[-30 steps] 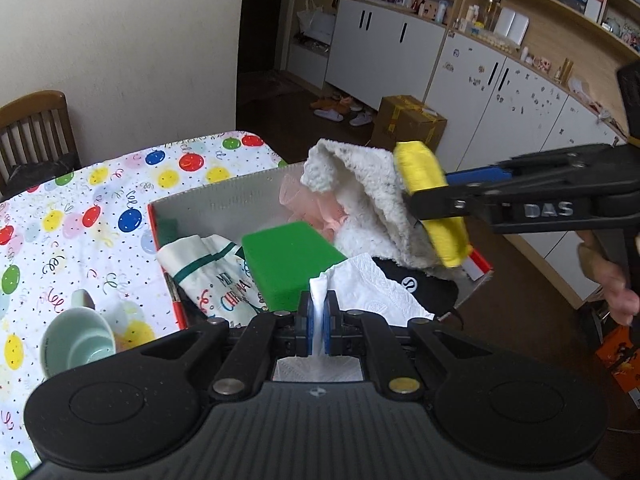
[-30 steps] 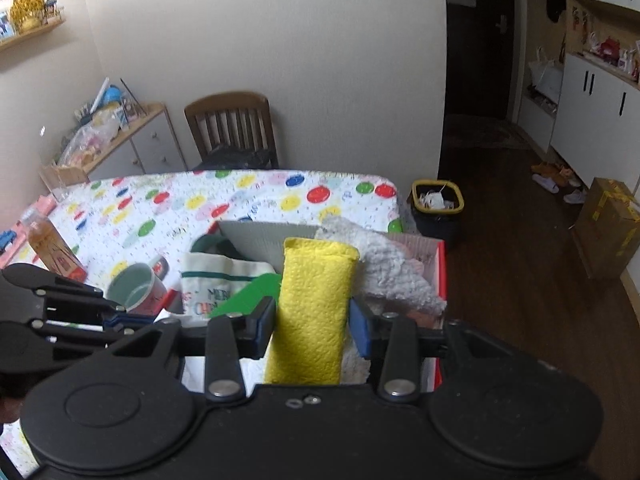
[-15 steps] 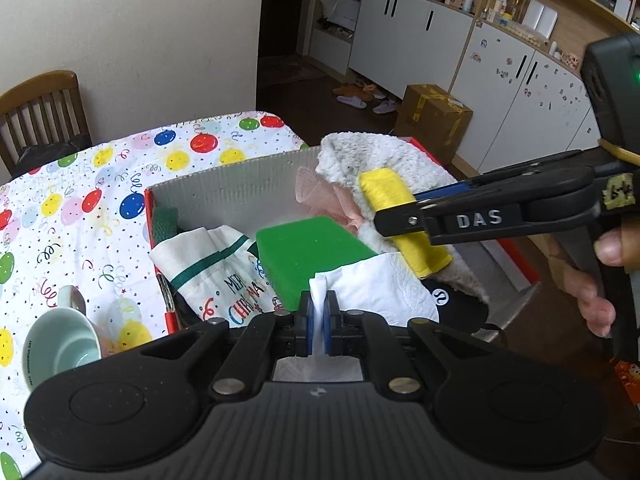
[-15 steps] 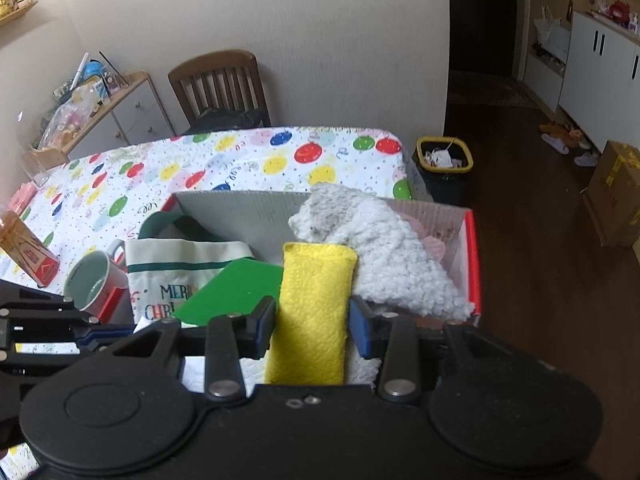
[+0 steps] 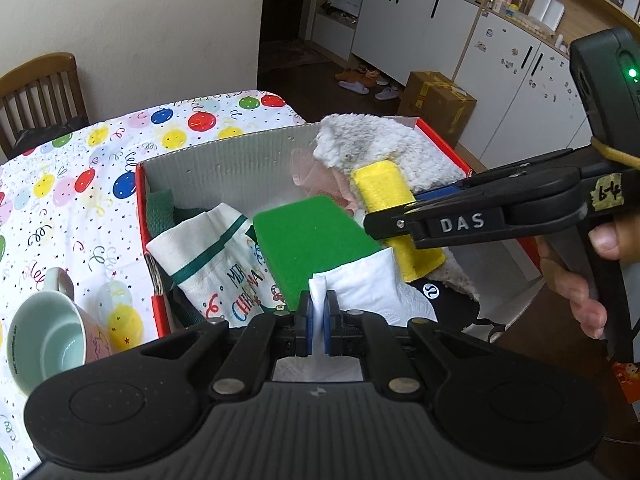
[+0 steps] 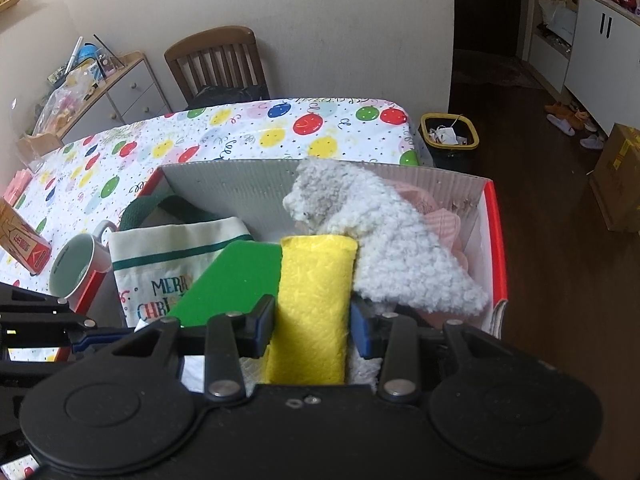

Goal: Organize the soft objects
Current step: 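Open both tools to drop the napkin and yellow sponge into the box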

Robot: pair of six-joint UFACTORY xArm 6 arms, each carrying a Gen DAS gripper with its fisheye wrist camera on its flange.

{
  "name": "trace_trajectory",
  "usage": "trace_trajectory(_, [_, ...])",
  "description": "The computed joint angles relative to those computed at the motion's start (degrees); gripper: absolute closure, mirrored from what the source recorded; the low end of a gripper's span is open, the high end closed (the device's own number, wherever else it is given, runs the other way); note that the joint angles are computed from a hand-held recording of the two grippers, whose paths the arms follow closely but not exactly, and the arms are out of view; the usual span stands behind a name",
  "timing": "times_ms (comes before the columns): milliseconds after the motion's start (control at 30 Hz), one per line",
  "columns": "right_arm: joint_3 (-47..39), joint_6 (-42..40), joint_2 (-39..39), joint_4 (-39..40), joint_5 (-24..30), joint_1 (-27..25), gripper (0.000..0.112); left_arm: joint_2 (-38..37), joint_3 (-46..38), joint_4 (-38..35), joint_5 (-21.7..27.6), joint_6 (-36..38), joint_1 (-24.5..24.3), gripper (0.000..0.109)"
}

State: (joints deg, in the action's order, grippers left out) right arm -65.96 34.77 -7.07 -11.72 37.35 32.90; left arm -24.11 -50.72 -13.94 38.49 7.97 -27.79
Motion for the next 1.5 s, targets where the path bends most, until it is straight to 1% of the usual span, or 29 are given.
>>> trace_trajectory(267, [1.7,1.7,-3.6,-0.9,-0.4,0.4,0.072,-1.0,0.2,-0.7,0.2,-0.1,0.4,0.103])
trace_trajectory(467, [2.9,4.9,-6.9,-3.2,-0.5,1.9,0.071,-4.0,1.6,-4.2,0.1,2.2,0.8,0.102])
trace_trajectory(567, [3.8,7.3,-8.7,-5.4,-0.9,3.0,0.067,-6.0,2.6,-3.3,-0.4,1.7,0.7,0.102])
trace_trajectory(667, [4.8,11.1,-10.6,-8.7,-1.2,4.3,0.061,-7.9,3.4,-3.3,-0.4,1.8,0.9,0.099])
trace_trajectory(767, [5.5,15.1,-12.3,-12.0,-0.8,5.6,0.056,-9.2,4.0,-3.1,-0.1,2.2,0.8,0.087])
trace_trajectory(800, [5.7,16.4,-12.8,-13.0,-0.4,6.1,0.055,-9.5,4.1,-2.7,0.1,2.0,0.8,0.079])
trace_trajectory(867, [6.1,18.5,-13.8,-14.8,0.2,6.9,0.052,-10.5,4.7,-2.6,-0.1,2.2,1.0,0.068])
trace_trajectory(900, [6.4,19.7,-14.4,-15.8,0.5,7.4,0.051,-11.1,5.1,-3.0,-0.2,2.5,1.0,0.057])
trace_trajectory(933, [6.7,20.8,-14.9,-16.7,0.8,7.9,0.049,-11.7,5.5,-3.4,-0.2,2.9,1.2,0.052])
trace_trajectory(1067, [7.3,24.8,-16.6,-19.9,2.7,10.0,0.048,-13.5,6.2,-3.6,-0.4,3.2,1.3,0.051])
trace_trajectory(1100, [7.5,25.9,-17.1,-20.7,3.0,10.5,0.047,-14.1,6.4,-4.0,-0.3,3.4,1.4,0.049])
trace_trajectory(1133, [7.8,27.2,-17.7,-21.7,3.4,11.2,0.044,-14.8,6.7,-4.2,-0.3,3.6,1.5,0.046])
trace_trajectory(1200, [8.4,29.9,-18.9,-24.3,4.3,12.5,0.039,-16.4,7.6,-3.6,-0.9,3.4,1.4,0.043])
trace_trajectory(1400, [8.5,37.0,-21.0,-30.8,8.3,17.2,0.032,-21.2,9.4,-2.6,-0.7,3.2,1.5,0.042])
trace_trajectory(1500, [8.3,40.8,-21.5,-34.1,10.3,19.5,0.029,-23.4,10.1,-2.8,-0.5,3.5,2.0,0.037])
